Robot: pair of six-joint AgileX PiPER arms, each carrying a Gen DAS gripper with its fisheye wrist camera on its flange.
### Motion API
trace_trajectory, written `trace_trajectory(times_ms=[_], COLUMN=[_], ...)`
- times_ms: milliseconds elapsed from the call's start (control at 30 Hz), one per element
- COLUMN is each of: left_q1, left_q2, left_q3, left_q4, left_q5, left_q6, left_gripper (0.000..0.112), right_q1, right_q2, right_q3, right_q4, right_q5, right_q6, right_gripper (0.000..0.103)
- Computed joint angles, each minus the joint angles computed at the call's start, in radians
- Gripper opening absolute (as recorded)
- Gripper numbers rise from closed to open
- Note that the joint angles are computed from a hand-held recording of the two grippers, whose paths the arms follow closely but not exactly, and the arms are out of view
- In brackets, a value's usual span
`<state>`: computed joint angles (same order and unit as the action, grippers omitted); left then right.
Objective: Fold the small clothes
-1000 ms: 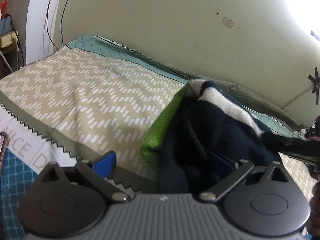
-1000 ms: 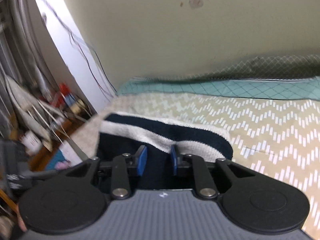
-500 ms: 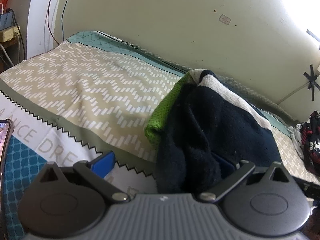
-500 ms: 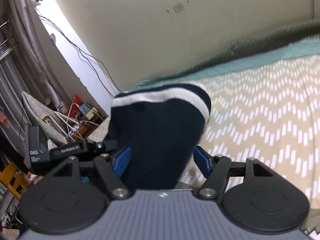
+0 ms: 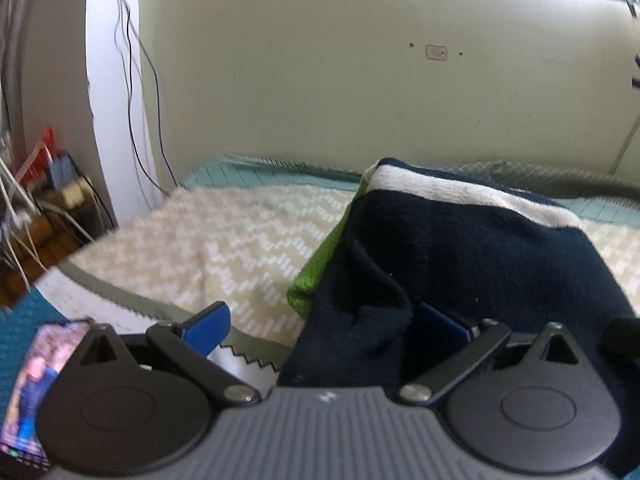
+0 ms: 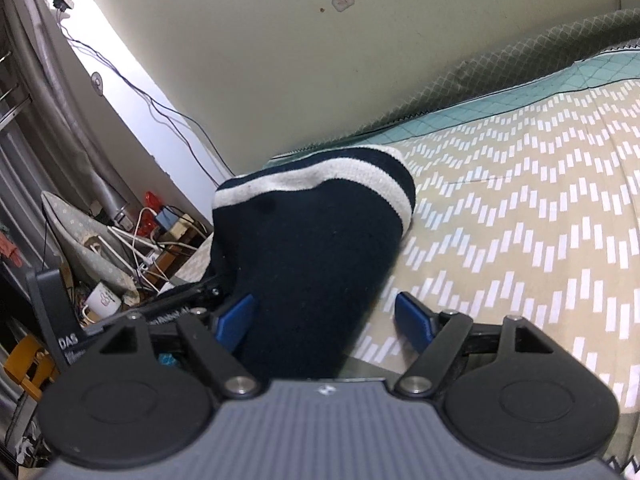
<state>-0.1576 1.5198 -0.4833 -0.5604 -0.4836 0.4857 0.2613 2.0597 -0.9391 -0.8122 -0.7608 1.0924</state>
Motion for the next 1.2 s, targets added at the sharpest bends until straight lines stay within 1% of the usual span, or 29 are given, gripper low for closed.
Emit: trace_trajectory(times_ms=[33,67,133,200,333,500,567,633,767,933,1033,1100,1200], left_q1=[-0.009,-0.007,0.02,0.042,0.029,0.024,0.022,0.028,0.026,0.016,0.037,0.034,0.009], left_q2=[0.001,-0.002,-0.005,-0.013,-0.011,-0.015,-0.013,-0.012,-0.016,-0.013,-0.02,-0.024,-0.026], left_q3=[0.002,0.003,-0.005,0.003,0.011,0.013,0.013,0.011,0.012,-0.011,-0.037,-0.05,-0.057], left_q4=[-0.02,-0.014,0.041,0.098,0.071,0.061,0.056,0.066,0.051,-0.043,-0.082,-0.148,-0.27], left_q5=[-0.012,-0.007,0.026,0.04,0.02,0.023,0.018,0.018,0.022,0.046,0.117,0.139,0.129], left_q6=[0.02,0.014,-0.038,-0.09,-0.066,-0.06,-0.053,-0.054,-0.039,0.035,0.03,0.079,0.201], left_gripper=[0.103,0.103,0.103,0.103,0.103,0.103,0.103,0.103,0.103,0.103,0.103,0.103,0.103], right_q1=[-0.003,-0.004,-0.006,-0.007,-0.011,-0.007,-0.006,0.0,-0.003,0.003,0.008,0.01,0.014], right_q2=[0.002,0.003,0.003,0.001,-0.001,-0.009,-0.012,-0.018,-0.017,-0.021,-0.022,-0.022,-0.023], right_q3=[-0.002,-0.001,0.002,0.005,0.012,0.023,0.029,0.037,0.036,0.04,0.04,0.039,0.038], right_q4=[-0.005,-0.005,-0.004,0.0,0.003,0.021,0.032,0.054,0.051,0.066,0.074,0.077,0.085], right_q5=[-0.002,-0.004,-0.008,-0.012,-0.018,-0.016,-0.018,-0.013,-0.014,-0.007,0.0,0.004,0.011], right_q6=[0.003,0.003,0.002,0.001,0.0,-0.02,-0.036,-0.056,-0.053,-0.072,-0.084,-0.088,-0.101], right_gripper=[0.072,0.072,0.072,0.073,0.074,0.078,0.085,0.088,0.088,0.089,0.089,0.089,0.089])
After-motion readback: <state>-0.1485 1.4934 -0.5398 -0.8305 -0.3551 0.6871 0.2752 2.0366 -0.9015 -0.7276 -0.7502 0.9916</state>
